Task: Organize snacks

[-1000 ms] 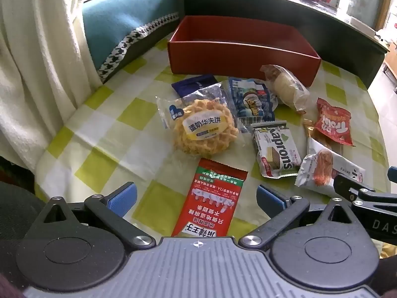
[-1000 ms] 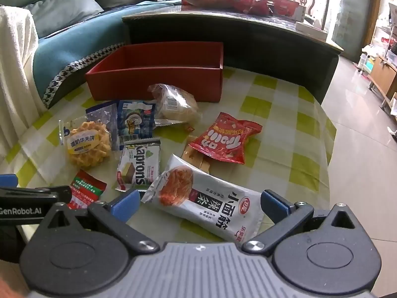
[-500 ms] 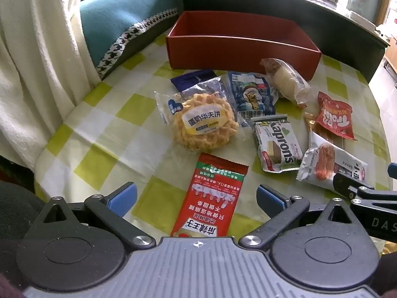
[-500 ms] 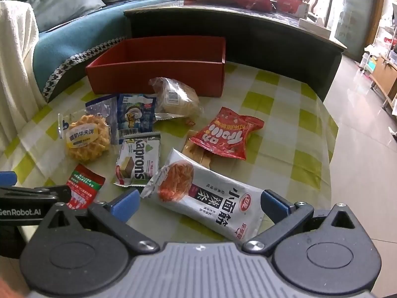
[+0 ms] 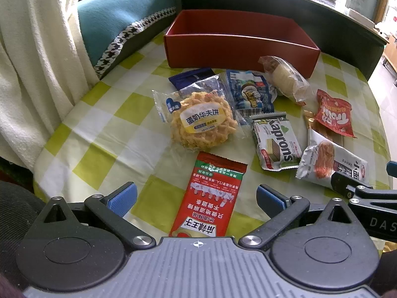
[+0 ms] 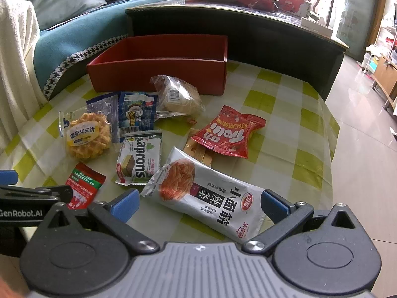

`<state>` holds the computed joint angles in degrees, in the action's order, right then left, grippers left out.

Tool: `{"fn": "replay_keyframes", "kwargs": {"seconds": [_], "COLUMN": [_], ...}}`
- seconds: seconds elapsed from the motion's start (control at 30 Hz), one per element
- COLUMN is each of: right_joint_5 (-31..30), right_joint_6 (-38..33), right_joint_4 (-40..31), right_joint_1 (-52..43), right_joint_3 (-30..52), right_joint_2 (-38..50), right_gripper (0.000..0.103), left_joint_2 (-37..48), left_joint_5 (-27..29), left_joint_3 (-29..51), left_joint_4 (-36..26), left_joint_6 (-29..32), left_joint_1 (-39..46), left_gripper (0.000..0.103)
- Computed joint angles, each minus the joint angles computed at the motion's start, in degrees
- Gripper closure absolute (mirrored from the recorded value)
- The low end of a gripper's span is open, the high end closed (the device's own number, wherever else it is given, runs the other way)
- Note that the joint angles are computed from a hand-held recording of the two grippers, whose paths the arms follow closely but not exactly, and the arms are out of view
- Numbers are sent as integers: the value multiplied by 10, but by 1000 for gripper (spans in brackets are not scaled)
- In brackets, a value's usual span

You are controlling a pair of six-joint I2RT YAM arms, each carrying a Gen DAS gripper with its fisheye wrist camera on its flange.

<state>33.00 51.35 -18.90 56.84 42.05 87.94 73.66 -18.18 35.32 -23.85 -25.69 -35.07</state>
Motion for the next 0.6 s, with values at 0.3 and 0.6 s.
{"fn": "replay_keyframes", "kwargs": {"seconds": [0.3,0.6], "right_joint_5": [-4,-7], "right_joint_6": [-1,-3], "right_joint_4": [1,1], "right_joint_1": [0,0], "right_joint_3": [1,1], "right_joint_2": [3,3], "right_gripper": [0,0], "left_joint_2": [1,7], "left_joint_5": [-1,-3], "left_joint_3": [1,4], "left_joint_4": [-1,0], "left_joint_6": [-1,-3], "left_joint_1": [-1,-5], "left_gripper": [0,0]}}
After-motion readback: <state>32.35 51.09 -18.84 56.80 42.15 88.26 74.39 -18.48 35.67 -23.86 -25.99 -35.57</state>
